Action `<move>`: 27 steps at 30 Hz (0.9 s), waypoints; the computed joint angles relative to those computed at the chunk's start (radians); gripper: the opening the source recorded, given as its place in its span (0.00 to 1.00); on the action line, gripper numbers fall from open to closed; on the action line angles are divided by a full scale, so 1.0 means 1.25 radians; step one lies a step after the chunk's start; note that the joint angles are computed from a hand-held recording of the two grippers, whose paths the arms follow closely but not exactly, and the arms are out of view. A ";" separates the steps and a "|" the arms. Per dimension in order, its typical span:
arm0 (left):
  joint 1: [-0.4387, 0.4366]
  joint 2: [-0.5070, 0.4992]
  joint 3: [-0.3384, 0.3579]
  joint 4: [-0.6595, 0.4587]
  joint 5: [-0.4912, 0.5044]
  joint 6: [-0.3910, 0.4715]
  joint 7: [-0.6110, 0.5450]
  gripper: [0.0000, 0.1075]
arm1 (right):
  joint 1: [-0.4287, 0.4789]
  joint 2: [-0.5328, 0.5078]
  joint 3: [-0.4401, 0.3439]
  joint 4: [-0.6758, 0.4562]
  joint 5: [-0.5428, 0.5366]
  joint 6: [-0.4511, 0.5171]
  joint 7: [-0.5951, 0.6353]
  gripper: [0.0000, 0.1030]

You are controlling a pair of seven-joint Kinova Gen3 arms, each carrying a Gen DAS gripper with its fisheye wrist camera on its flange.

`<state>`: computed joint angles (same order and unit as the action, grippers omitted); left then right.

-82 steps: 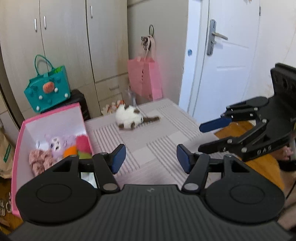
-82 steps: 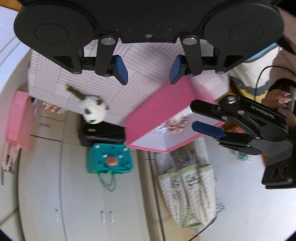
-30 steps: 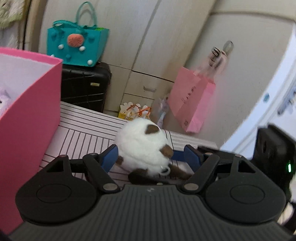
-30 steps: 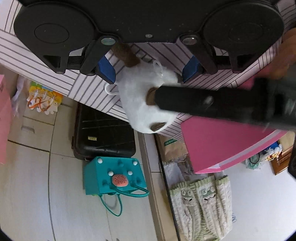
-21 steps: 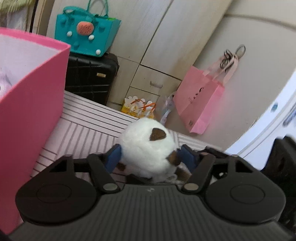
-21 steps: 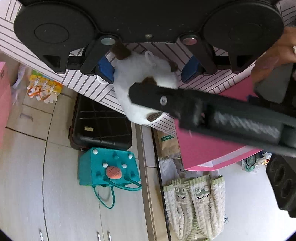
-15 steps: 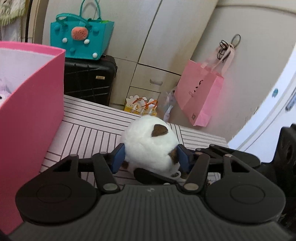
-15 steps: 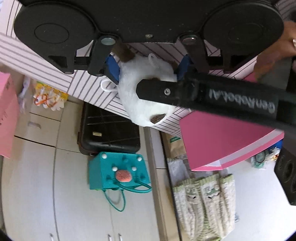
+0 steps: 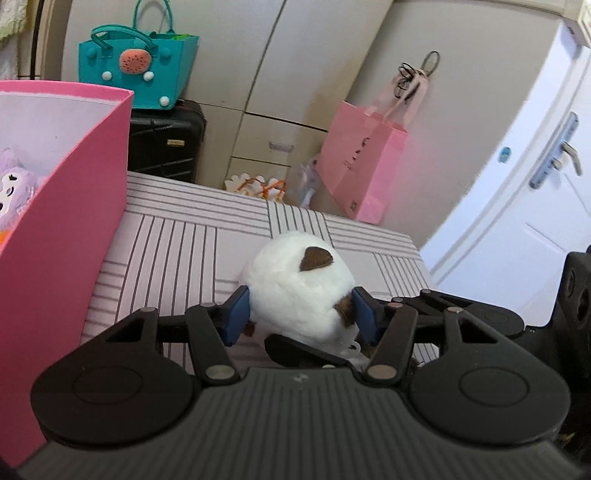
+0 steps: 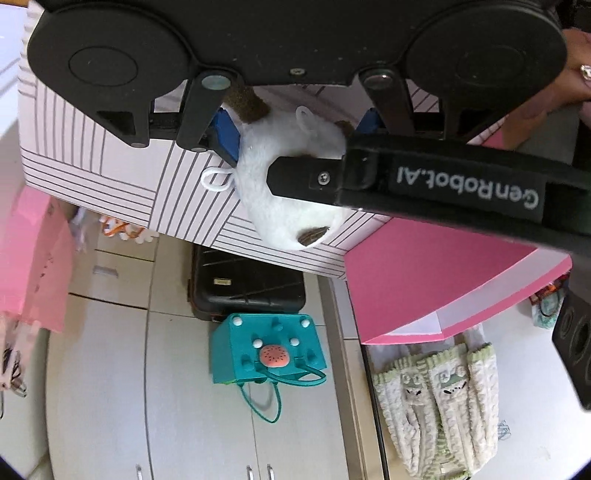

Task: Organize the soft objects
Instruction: 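Grasp the panda plush with the left gripper while the right gripper also grips it, then lift and carry the panda plush over the pink box with both grippers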

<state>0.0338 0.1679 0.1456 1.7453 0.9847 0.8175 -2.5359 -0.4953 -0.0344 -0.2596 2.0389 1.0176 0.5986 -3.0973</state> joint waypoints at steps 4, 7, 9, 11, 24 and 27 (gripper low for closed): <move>-0.030 -0.019 -0.011 0.019 0.039 0.055 -0.067 0.54 | -0.036 -0.003 -0.035 -0.013 0.017 0.087 -0.097 0.66; -0.040 -0.038 -0.026 0.040 0.061 0.077 -0.115 0.54 | -0.067 0.002 -0.055 -0.026 0.023 0.151 -0.152 0.66; -0.046 -0.048 -0.037 0.052 0.072 0.099 -0.144 0.54 | -0.092 0.010 -0.066 -0.039 0.021 0.198 -0.180 0.66; -0.052 -0.057 -0.049 0.060 0.076 0.121 -0.169 0.54 | -0.119 0.017 -0.074 -0.047 0.023 0.238 -0.225 0.66; -0.125 -0.108 -0.128 0.082 0.057 0.304 -0.295 0.54 | -0.284 0.059 -0.105 -0.089 0.054 0.406 -0.467 0.66; -0.134 -0.122 -0.139 0.088 0.039 0.319 -0.312 0.54 | -0.312 0.071 -0.104 -0.099 0.050 0.419 -0.491 0.66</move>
<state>-0.1334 0.0149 -0.0286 1.8555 1.0335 1.2168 -2.9261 -0.8849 0.0546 -0.3899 1.9151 1.0797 1.1218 -3.7114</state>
